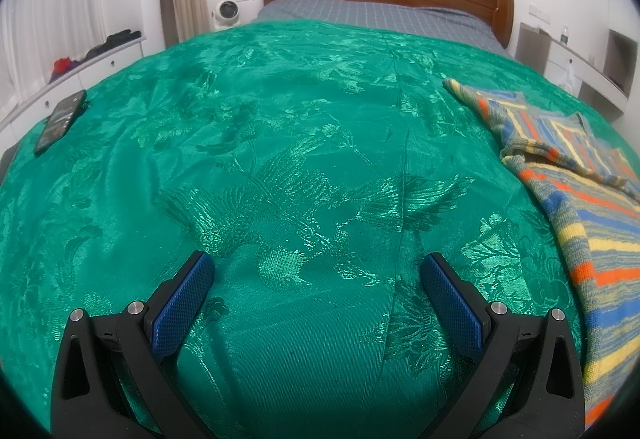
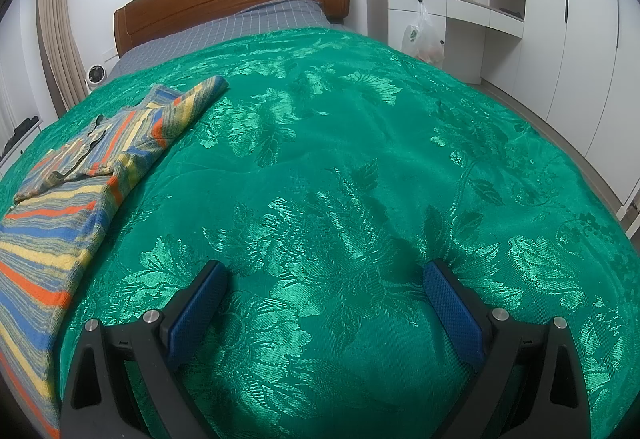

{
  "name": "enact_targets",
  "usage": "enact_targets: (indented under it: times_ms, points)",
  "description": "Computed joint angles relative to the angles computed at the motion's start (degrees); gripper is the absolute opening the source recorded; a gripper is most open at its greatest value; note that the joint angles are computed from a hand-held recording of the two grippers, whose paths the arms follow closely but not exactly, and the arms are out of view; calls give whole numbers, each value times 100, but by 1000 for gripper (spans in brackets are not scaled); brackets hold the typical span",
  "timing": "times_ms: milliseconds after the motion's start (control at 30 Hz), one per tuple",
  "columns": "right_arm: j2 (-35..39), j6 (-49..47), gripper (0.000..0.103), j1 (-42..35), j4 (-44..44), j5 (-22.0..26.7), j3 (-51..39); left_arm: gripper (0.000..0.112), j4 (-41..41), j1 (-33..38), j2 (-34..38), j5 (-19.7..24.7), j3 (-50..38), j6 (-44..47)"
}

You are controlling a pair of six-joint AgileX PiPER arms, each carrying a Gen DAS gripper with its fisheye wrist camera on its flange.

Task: Fold small clothes

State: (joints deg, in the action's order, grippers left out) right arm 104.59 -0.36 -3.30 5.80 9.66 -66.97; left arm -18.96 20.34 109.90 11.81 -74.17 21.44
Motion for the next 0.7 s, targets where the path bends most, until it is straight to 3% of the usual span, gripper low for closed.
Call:
enact_targets:
  times_ms: [400,500,600,700]
  points:
    - [32,309,98,24,-333,62,-59,103,232,-11,-5,21,-15,-222]
    - [44,447,98,34,-484,121,-98,103,725,-39,-32,89,-33,-718]
    - [110,335,100,39,-402,427,-318,103,1422,-76,-69,668,-272,-1325]
    - [286,-165,102,1,-139,1480,-1019,102,989,57,-269,1748,-558,-825]
